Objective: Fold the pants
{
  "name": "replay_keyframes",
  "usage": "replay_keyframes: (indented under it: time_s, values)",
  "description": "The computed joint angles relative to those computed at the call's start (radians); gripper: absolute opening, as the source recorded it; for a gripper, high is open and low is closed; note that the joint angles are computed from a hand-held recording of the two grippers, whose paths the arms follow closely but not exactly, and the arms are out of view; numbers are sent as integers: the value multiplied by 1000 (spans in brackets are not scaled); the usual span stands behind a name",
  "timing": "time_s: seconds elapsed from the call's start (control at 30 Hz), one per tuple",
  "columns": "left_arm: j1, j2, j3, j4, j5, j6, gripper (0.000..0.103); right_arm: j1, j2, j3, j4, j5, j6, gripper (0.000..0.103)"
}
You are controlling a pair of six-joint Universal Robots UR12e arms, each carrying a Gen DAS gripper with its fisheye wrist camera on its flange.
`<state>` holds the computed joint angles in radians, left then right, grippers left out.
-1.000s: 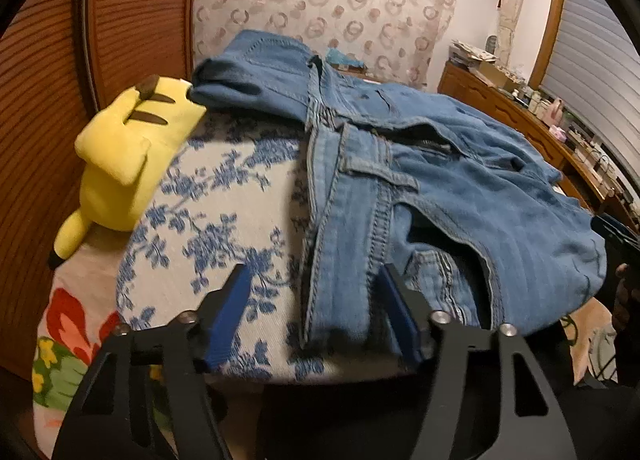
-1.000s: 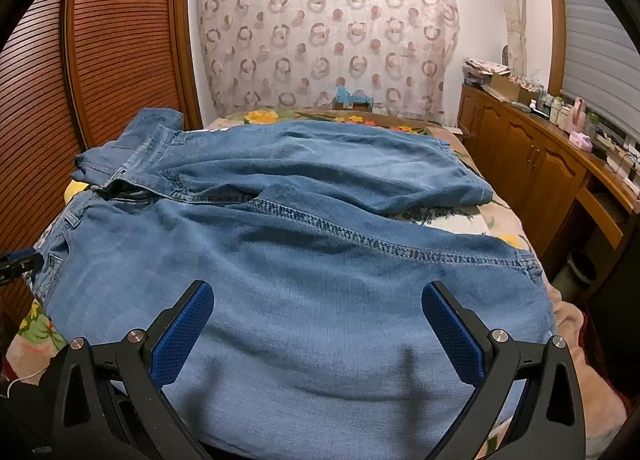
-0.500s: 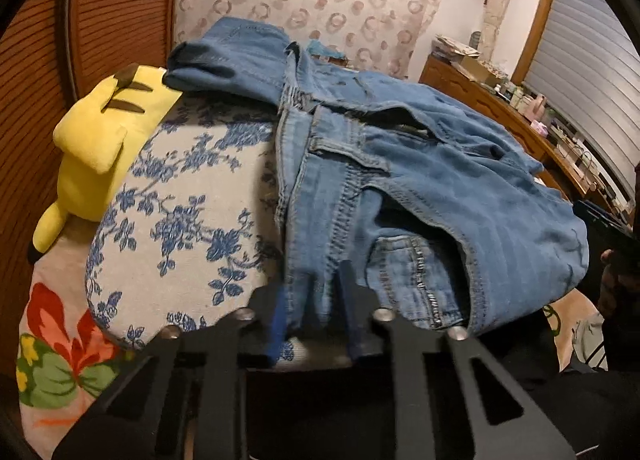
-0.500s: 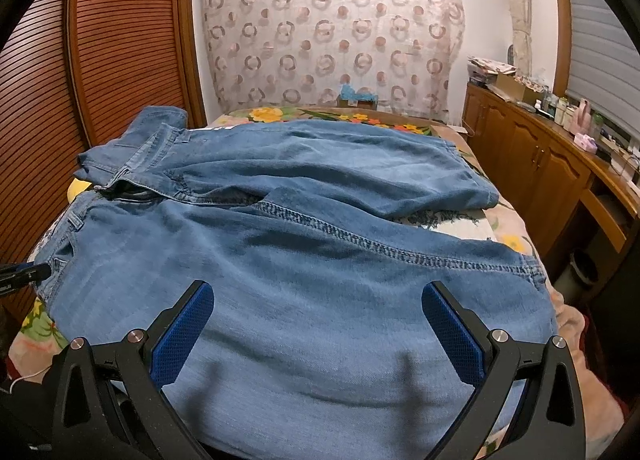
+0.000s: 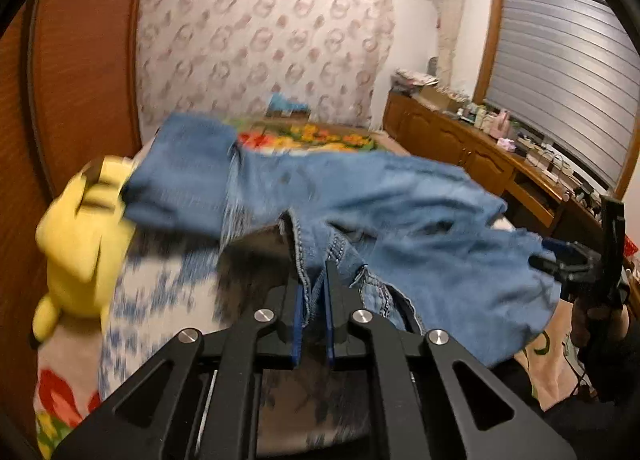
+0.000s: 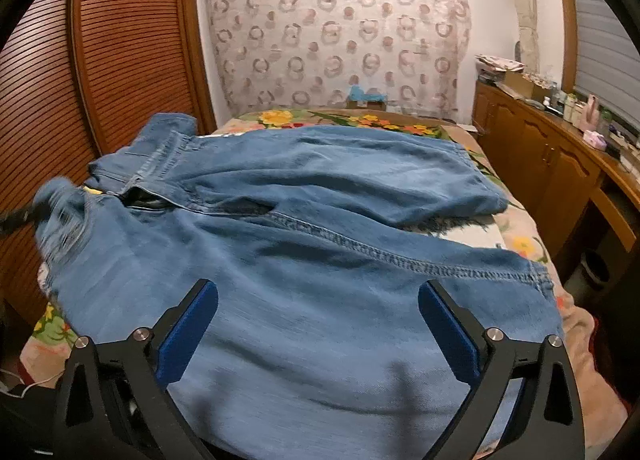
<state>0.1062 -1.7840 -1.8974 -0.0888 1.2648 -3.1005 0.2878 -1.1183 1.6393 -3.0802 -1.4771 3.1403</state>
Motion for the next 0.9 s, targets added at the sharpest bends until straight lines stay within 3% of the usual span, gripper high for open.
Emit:
replay_keyframes:
  time_s: [0.37,0.7,0.9]
  values:
    - [-44,-95,182,-4,8,37,7,-17,-3,-4,-8,114,-42,89]
    - [-69,-180,310,-46,85,15,7,-40,5,-5,8,223,-81,79]
    - [-67,-205,348,-70,98,-16,7,-54,19,-13,56,244,-117,68]
